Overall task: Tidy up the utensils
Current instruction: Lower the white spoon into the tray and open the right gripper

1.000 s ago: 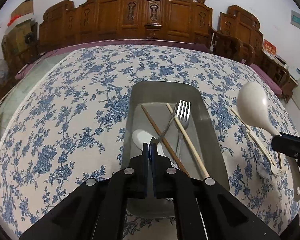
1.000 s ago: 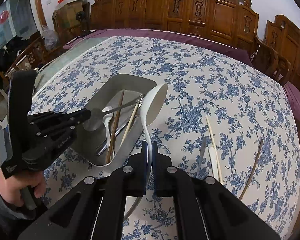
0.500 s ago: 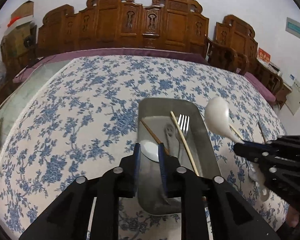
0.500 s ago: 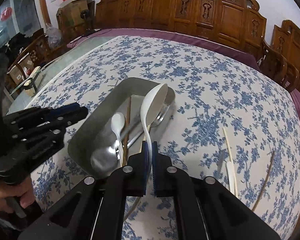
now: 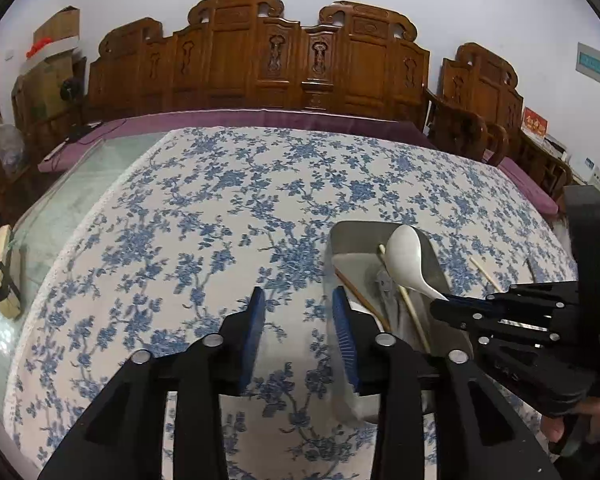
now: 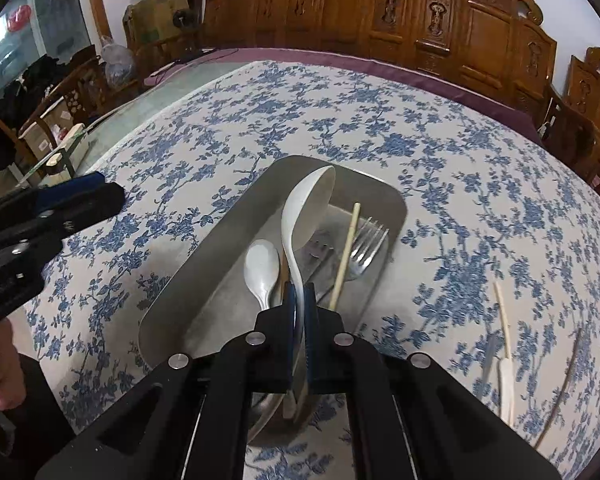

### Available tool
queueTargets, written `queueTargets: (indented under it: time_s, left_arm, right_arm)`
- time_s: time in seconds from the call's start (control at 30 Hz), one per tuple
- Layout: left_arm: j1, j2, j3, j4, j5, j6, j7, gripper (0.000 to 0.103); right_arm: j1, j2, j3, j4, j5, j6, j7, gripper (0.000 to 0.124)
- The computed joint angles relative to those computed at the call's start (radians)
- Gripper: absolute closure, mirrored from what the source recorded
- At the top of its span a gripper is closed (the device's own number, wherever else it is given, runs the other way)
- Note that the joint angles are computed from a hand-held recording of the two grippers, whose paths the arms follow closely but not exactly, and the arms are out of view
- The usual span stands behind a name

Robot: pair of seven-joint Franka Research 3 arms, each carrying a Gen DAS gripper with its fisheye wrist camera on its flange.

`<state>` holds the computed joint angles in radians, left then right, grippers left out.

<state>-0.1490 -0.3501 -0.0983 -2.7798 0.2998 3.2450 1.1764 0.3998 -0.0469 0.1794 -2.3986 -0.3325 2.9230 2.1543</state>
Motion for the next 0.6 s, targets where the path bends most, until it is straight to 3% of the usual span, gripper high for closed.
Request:
queueTargets:
  time_s: [0.07,0.2,0.4,0.53,0.6]
  left_arm:
    - [0.042,-0.01,-0.033,-0.003,0.011,0.0,0.0,0.058]
    - [0.023,-0.012,0.002,-0.002,0.012,-0.004,0.01,0.049]
    - [0.047,-0.007,-0.02,0.002,0.015,-0.012,0.012,0.046]
    - [0.066,-0.006,-0.036,0.003,0.018,-0.017,0.003,0.046]
    - [0.063,-0.004,-0.032,0.005,0.017,-0.019,0.002,0.046]
  right_arm:
    - [0.002,0.019,-0.001,0.009,0.006,0.006,0.001,0.118]
    - [0.021,0.057,-0.014,0.028,0.023,0.012,0.0,0.118]
    - [0.051,0.094,-0.043,0.051,0.042,0.016,0.013,0.116]
    - [0.052,0.086,-0.036,0.025,0.194,0.098,-0.094,0.112]
    - [0.057,0.075,-0.041,0.015,0.203,0.115,-0.108,0.111]
